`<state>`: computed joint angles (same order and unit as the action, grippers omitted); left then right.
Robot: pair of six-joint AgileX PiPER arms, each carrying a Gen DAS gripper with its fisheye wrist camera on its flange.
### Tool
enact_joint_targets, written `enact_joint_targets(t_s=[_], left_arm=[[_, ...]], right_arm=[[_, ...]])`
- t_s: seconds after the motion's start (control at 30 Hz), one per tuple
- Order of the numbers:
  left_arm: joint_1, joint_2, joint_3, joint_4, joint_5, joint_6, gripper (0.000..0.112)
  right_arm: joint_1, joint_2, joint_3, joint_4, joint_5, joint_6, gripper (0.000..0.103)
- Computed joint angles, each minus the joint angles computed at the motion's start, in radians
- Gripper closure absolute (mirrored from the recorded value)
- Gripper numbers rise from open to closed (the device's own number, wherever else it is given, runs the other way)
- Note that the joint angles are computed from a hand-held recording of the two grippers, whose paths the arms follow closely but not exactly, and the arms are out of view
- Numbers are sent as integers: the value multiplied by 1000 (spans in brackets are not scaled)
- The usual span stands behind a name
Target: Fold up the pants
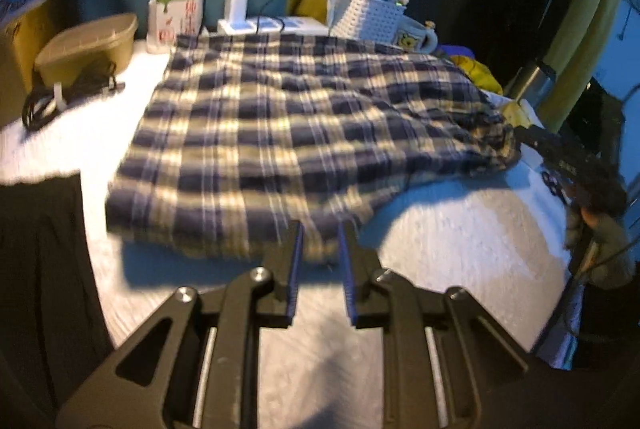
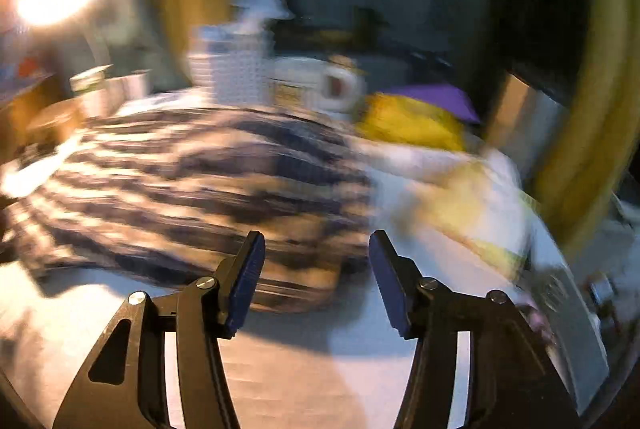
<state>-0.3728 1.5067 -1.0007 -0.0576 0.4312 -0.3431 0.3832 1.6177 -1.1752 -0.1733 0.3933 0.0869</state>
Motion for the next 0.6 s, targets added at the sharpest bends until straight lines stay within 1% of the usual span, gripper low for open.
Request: enact_joint_targets(t_s=[0.1,0.13,0.17,0.27,0.3,0.37,0.4,0.43,0.47,0.53,0.6], left_arm=[[33,86,-73,-28,12,78,94],[44,115,-92,-52,16,113,94],[51,142,-110,-56,19,122,94],[68,205,-144,-52,34,119,94],[74,217,-145,-63,34,133,94],[86,211,-121,-110,6,189,94],[89,207,-116,-122,4,200,94],[94,204,-110,-136,2,211,94],[97,199,-102,-142,-2,215,94],[97,185,-83,-114,-12,183,94],[97,172,-67,-92,-18,160,94]], right_arm=[[74,87,-89,210,49,-204,46],[109,128,-131,241,75,-241,46],[141,156,-157,239,84,-246,46],[214,272,-280,244,137,-263,46],[236,315,-327,209,162,-234,46],[266,394,-411,101,228,-134,46],[260,418,-426,100,226,-120,46],[246,413,-414,126,212,-130,46],[238,412,-417,123,219,-117,46],[224,400,-406,57,219,-49,46],[195,375,-372,51,213,-27,46]])
